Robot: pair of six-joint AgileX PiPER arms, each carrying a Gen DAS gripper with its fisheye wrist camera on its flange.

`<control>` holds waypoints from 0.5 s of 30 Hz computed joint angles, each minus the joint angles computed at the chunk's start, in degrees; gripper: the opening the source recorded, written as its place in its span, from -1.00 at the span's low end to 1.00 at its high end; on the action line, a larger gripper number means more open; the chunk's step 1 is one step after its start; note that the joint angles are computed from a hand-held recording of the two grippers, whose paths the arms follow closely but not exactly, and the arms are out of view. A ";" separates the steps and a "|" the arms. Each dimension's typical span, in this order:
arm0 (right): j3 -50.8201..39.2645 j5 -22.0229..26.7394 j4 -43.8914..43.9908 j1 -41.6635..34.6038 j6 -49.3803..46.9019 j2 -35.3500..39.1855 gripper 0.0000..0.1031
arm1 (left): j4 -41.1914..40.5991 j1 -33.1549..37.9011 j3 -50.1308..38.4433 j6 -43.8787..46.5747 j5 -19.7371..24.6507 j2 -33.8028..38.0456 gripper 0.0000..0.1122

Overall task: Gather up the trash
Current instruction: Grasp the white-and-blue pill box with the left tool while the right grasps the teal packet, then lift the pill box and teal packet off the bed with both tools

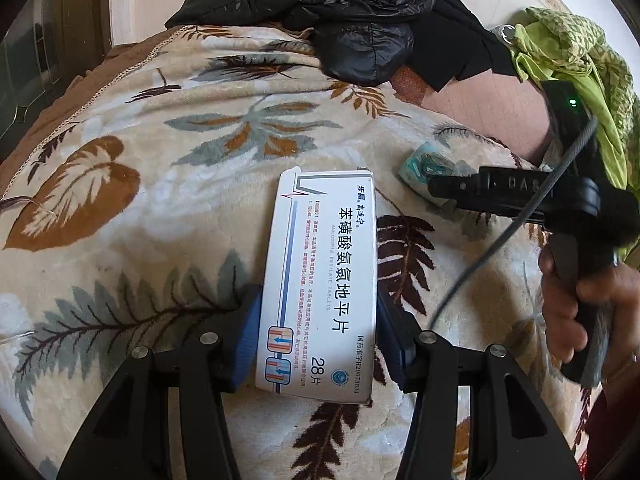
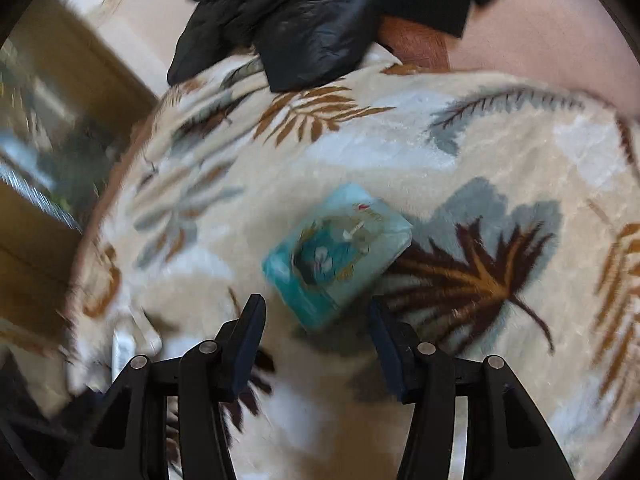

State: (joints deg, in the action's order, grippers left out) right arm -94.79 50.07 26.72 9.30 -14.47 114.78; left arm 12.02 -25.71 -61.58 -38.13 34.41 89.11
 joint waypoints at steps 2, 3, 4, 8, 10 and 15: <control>0.18 -1.91 -2.36 0.70 2.50 -0.37 0.25 | 0.29 0.05 -0.05 -0.50 -0.02 0.15 -0.07; -0.27 -2.36 -2.16 0.46 4.24 0.02 0.26 | 0.74 -0.09 0.02 -1.15 -0.07 0.13 -0.07; -0.76 -2.40 -0.42 -0.21 4.93 0.65 0.26 | 0.89 -0.11 -0.01 -1.31 -0.05 0.20 -0.07; -2.51 -3.62 3.97 -1.60 13.85 3.55 0.28 | 1.54 -0.26 -0.11 -1.63 0.16 0.38 -0.07; -4.36 -4.43 -0.21 -0.18 19.51 4.50 0.29 | 0.84 0.10 -0.18 -0.99 -0.02 0.43 -0.07; -15.25 0.13 -17.92 6.40 31.14 10.08 0.41 | 0.35 0.40 -0.33 0.29 -0.11 0.59 -0.07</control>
State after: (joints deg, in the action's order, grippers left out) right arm -110.04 50.20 8.80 15.71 16.67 124.86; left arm 12.37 -25.31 -61.91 -37.84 34.30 89.70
